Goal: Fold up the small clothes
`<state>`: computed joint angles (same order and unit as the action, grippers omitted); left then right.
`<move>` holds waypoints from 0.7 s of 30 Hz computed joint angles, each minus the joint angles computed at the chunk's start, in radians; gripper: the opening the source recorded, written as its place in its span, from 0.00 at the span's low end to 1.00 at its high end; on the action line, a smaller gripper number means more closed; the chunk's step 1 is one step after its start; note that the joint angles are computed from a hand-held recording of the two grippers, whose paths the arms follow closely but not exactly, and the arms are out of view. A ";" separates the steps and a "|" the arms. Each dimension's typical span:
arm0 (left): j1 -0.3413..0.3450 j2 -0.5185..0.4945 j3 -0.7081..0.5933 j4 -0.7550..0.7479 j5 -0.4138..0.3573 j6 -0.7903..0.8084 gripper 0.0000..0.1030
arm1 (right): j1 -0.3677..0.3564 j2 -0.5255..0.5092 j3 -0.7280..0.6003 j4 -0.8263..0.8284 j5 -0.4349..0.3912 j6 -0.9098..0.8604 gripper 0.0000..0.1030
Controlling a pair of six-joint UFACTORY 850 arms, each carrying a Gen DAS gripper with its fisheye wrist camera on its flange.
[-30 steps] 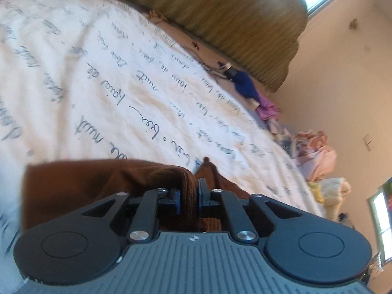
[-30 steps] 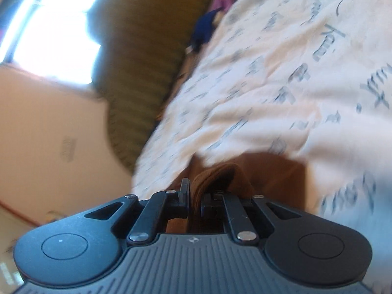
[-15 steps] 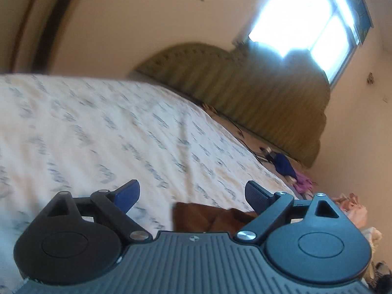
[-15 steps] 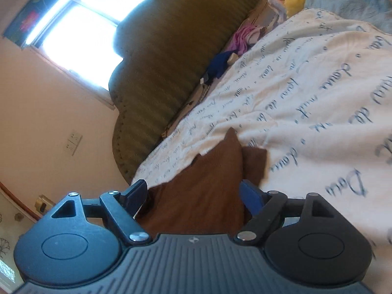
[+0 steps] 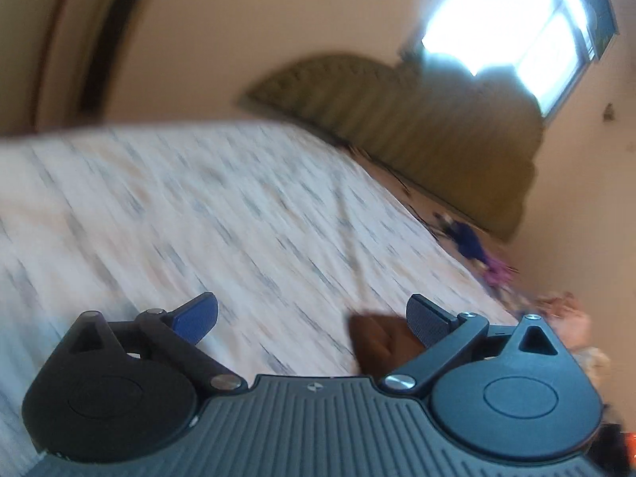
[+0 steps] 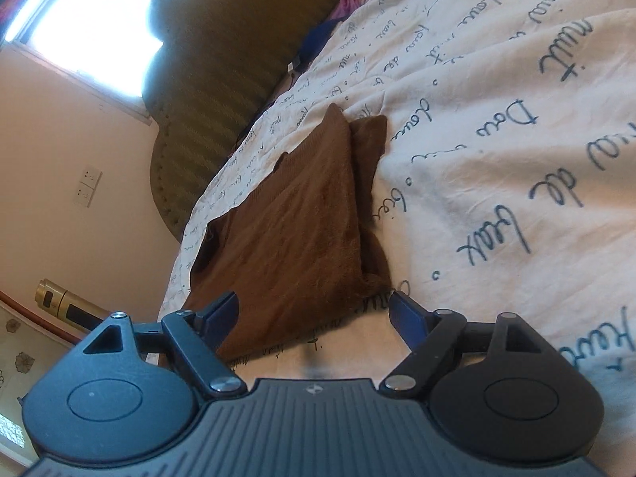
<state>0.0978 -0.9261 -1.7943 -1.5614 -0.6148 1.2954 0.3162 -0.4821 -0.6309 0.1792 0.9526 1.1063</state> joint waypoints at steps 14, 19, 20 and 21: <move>-0.141 -0.137 -0.063 0.094 -0.015 -0.251 0.79 | -0.002 -0.082 -0.086 0.082 0.034 0.077 0.81; -0.171 -0.156 -0.119 0.301 0.065 -0.421 0.14 | -0.026 -0.099 -0.164 0.028 -0.130 0.038 0.09; -0.170 -0.164 -0.136 0.331 0.061 -0.456 0.13 | -0.029 -0.110 -0.177 0.026 -0.145 0.043 0.08; -0.170 -0.166 -0.146 0.346 0.059 -0.462 0.12 | -0.028 -0.118 -0.184 0.039 -0.138 0.030 0.08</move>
